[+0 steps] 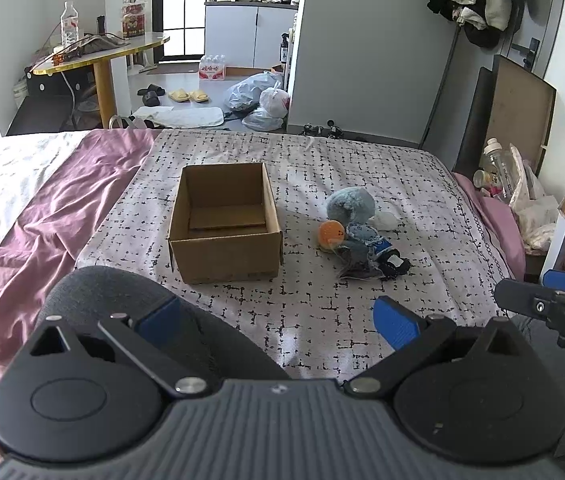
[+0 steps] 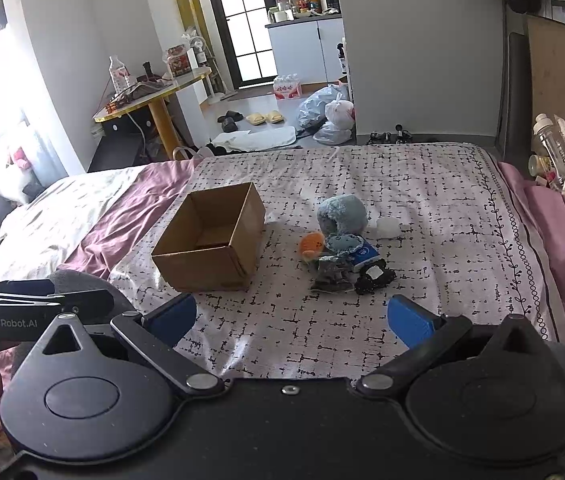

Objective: Organize soft objects

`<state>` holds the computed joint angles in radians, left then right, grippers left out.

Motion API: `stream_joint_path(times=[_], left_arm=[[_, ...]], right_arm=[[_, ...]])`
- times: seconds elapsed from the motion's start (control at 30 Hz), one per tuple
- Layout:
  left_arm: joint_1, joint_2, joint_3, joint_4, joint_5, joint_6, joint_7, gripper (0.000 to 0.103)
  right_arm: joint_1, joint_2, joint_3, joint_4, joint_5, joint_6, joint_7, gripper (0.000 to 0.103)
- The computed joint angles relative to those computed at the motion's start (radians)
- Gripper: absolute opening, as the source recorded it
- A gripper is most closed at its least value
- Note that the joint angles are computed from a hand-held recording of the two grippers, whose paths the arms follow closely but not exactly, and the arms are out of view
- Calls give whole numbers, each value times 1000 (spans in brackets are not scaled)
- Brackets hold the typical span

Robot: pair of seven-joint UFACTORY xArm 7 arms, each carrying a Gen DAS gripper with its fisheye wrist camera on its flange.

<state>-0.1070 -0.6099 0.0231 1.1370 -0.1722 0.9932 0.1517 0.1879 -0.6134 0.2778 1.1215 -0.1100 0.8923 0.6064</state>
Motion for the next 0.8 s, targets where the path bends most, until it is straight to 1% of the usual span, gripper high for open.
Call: stream_joint_path(times=[0.8], left_arm=[[-4, -3, 1, 12, -3, -2, -3, 102]], right_arm=[[-10, -12, 6, 6, -14, 1, 7, 103]])
